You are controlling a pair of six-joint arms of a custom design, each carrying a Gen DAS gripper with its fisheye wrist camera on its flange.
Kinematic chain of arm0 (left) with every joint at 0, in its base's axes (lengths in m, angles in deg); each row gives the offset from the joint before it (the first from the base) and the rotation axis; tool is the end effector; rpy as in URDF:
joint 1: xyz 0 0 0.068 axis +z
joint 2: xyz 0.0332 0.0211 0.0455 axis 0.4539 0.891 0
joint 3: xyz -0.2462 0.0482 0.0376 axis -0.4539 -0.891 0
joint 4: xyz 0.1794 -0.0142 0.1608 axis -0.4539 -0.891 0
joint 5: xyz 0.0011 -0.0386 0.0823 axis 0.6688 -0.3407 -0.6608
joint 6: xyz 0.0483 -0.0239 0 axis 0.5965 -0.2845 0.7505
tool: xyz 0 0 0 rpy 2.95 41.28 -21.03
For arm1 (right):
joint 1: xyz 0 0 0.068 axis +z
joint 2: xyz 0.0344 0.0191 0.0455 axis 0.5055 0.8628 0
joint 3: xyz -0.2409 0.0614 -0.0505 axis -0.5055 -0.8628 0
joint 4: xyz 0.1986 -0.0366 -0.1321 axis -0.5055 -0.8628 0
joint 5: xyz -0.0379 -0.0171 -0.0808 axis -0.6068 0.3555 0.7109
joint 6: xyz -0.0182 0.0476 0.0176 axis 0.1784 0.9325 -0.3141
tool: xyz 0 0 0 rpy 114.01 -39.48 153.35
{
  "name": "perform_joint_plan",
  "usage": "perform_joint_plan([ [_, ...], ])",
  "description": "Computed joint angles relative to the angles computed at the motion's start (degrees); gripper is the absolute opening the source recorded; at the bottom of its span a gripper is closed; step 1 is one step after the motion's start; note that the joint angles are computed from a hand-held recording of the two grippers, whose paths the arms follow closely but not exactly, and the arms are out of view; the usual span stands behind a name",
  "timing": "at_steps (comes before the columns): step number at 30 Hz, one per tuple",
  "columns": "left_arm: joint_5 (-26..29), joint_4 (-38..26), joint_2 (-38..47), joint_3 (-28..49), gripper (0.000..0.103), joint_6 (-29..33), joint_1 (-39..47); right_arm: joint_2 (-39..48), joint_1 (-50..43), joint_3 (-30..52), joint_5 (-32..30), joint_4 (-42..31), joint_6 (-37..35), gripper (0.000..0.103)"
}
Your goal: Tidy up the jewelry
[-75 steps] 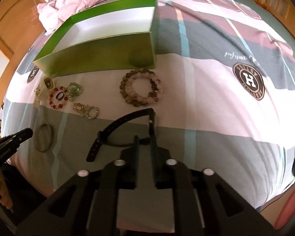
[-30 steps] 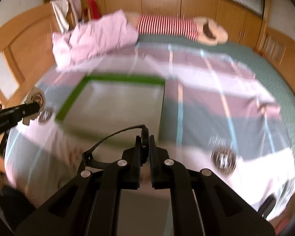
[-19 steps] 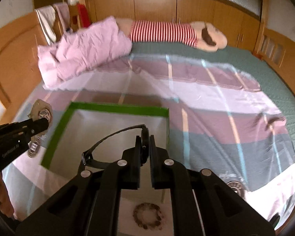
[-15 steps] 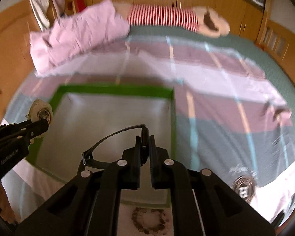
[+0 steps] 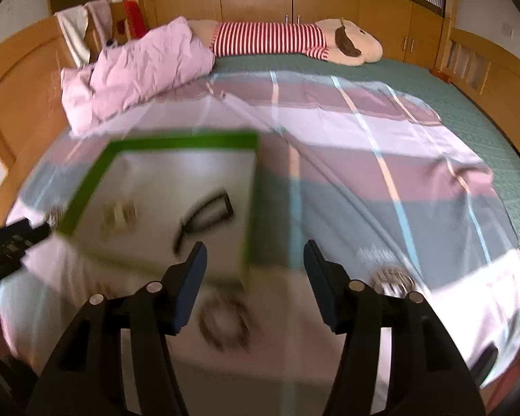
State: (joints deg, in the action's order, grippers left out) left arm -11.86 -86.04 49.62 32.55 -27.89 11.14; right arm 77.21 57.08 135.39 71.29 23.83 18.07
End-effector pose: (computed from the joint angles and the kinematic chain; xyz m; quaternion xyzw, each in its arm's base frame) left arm 0.1577 -0.0366 0.3381 -0.0964 0.9420 -0.0015 0.3214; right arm 0.1769 0.0836 0.3394 -0.1031 0.9415 0.0421 0.3180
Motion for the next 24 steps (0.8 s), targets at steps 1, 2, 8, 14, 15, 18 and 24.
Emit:
perform_joint_plan([
  [1,-0.4,-1.8,-2.9,-1.6,0.063,-2.1,-1.3,-2.9,-0.2,-3.0,-0.5,-0.6,-0.5,0.057],
  [2,-1.2,-4.2,-6.9,-4.2,0.063,-5.3,-4.1,-4.9,-0.1,-5.5,-0.8,-0.9,-0.9,0.057],
  [8,-3.2,-10.6,-14.2,-12.6,0.063,-17.6,-16.4,-3.9,-2.2,-16.1,-5.0,3.3,0.5,0.038],
  [14,-6.2,-12.8,-13.9,-13.4,0.066,-26.7,-26.7,6.0,2.4,-13.7,-3.2,7.8,2.0,0.035],
  [15,-6.8,-13.3,-13.7,-13.3,0.066,-28.0,-28.4,8.5,3.8,-13.0,-2.0,8.0,2.6,0.035],
  [18,-7.9,-14.0,-13.3,-13.2,0.066,-30.7,-31.5,10.1,5.1,-12.7,-2.5,7.8,3.5,0.015],
  [24,-6.7,-13.5,-14.2,-15.2,0.067,-30.8,-30.8,1.5,7.0,-16.4,-7.6,3.4,4.1,0.011],
])
